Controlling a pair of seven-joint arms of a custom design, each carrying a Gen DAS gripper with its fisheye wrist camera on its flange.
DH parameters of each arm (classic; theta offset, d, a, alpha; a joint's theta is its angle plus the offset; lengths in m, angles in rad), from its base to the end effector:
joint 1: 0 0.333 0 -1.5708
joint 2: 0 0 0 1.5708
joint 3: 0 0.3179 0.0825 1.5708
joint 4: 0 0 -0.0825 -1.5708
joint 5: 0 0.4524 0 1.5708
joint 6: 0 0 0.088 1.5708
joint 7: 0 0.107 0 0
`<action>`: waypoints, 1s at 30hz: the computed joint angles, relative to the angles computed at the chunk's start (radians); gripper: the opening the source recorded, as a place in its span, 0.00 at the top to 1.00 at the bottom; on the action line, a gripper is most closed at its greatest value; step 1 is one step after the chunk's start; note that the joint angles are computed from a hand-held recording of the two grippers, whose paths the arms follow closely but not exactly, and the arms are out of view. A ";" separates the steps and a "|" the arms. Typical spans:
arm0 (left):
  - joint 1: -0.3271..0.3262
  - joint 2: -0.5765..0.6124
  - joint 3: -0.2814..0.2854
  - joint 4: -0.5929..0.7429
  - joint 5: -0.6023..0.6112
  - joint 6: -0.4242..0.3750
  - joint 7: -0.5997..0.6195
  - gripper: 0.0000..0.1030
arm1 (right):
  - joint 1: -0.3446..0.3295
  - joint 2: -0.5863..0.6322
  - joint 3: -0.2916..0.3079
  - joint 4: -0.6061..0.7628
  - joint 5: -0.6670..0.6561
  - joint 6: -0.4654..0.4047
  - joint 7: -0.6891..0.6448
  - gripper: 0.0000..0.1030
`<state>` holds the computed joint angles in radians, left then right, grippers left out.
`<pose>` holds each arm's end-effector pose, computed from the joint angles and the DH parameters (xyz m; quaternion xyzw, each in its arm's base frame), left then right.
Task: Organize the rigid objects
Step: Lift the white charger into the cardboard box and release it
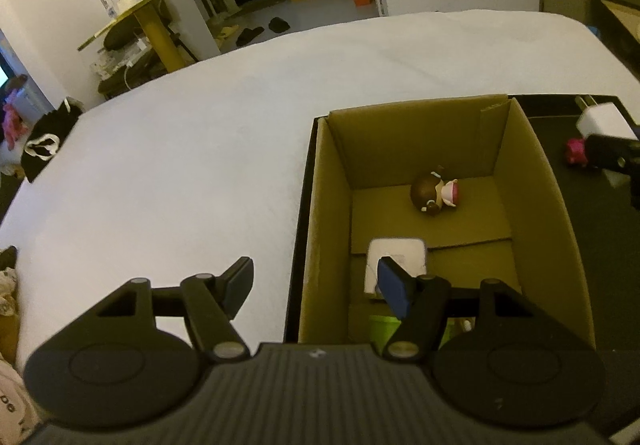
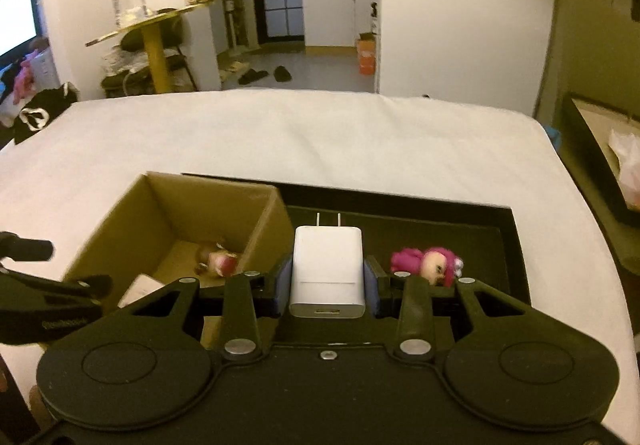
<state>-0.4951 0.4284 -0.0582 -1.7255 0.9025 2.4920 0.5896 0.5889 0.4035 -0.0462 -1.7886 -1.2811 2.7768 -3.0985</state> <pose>0.6359 -0.3931 0.3348 -0.5911 0.7292 -0.1488 0.3110 0.6024 0.4157 0.3300 -0.6505 0.6220 -0.2901 0.3252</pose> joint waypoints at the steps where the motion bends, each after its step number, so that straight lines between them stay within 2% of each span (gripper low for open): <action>1: 0.004 -0.005 0.000 -0.008 -0.003 0.010 -0.003 0.35 | 0.003 0.003 -0.001 0.008 -0.007 0.001 0.000 0.65; 9: 0.031 -0.027 -0.003 -0.046 -0.045 0.082 0.006 0.35 | 0.024 0.034 0.004 0.073 -0.016 0.007 -0.045 0.65; 13: 0.053 -0.027 -0.013 -0.053 -0.123 0.096 0.052 0.39 | 0.035 0.061 -0.001 0.111 0.006 0.021 -0.075 0.65; 16: 0.064 -0.023 -0.015 -0.051 -0.179 0.103 0.080 0.50 | 0.043 0.076 -0.005 0.131 0.034 0.028 -0.119 0.65; 18: 0.065 -0.021 -0.015 -0.054 -0.203 0.113 0.104 0.63 | 0.048 0.089 -0.008 0.147 0.058 0.032 -0.152 0.65; 21: 0.068 -0.015 -0.014 -0.054 -0.244 0.124 0.141 0.77 | 0.055 0.107 -0.014 0.166 0.096 0.039 -0.199 0.65; 30: 0.060 -0.010 0.003 -0.055 -0.313 0.147 0.186 0.86 | 0.084 0.142 -0.042 0.200 0.192 0.056 -0.286 0.65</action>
